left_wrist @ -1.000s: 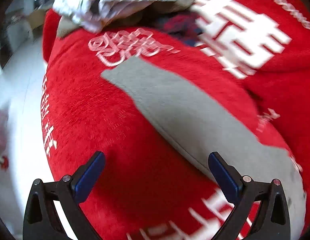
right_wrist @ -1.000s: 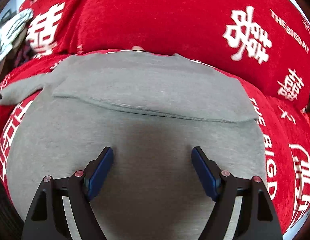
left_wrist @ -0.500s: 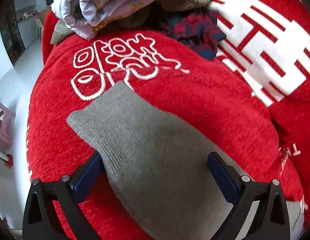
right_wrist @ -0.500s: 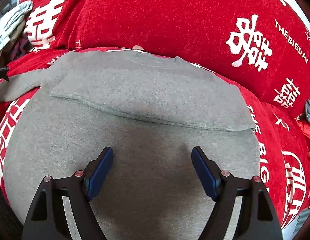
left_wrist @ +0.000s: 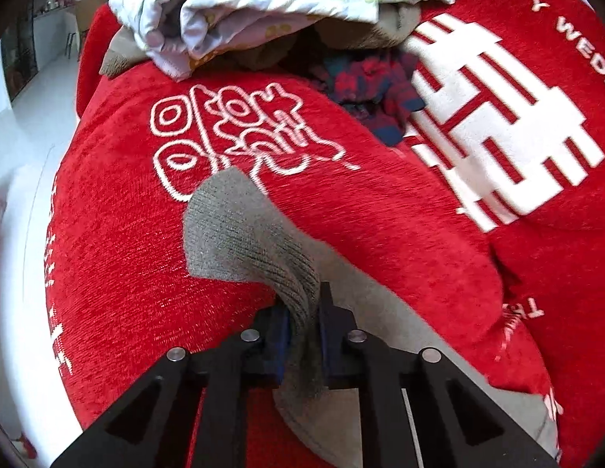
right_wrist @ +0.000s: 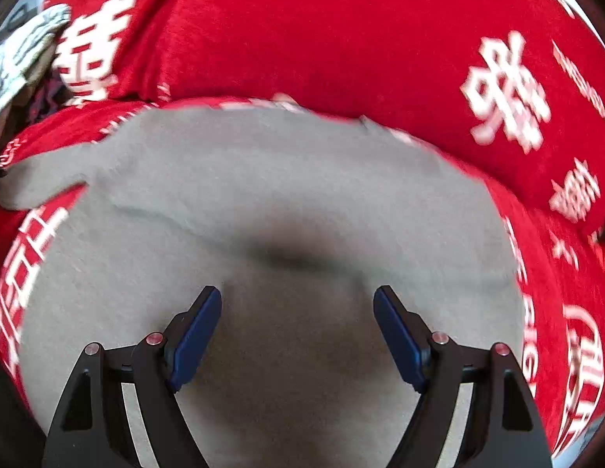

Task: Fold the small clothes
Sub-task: 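Close the left gripper on the other grey sleeve cuff, then lift the sleeve with the left gripper, lay it across the body, release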

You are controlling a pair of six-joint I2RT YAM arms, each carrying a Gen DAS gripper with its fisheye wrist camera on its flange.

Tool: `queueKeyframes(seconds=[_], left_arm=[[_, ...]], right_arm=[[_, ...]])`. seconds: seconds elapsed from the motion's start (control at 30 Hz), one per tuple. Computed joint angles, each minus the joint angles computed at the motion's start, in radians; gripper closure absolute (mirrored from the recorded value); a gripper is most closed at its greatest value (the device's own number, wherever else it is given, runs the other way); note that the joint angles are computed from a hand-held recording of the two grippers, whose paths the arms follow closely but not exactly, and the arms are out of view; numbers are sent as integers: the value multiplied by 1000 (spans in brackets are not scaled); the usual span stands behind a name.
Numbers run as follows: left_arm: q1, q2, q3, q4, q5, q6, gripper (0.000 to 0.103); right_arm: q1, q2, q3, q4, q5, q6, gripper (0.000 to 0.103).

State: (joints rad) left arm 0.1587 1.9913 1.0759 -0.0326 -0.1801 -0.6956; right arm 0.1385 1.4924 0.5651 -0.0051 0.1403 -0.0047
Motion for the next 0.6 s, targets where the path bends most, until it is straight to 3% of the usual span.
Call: queueKeyframes(seconds=[0.33, 0.6], left_arm=[[-132, -136, -76, -10, -112, 95, 89], [-369, -165, -26, -77, -262, 144, 90]], right_arm=[[199, 294, 356, -76, 0, 48, 20], [172, 295, 312, -49, -19, 64, 20]])
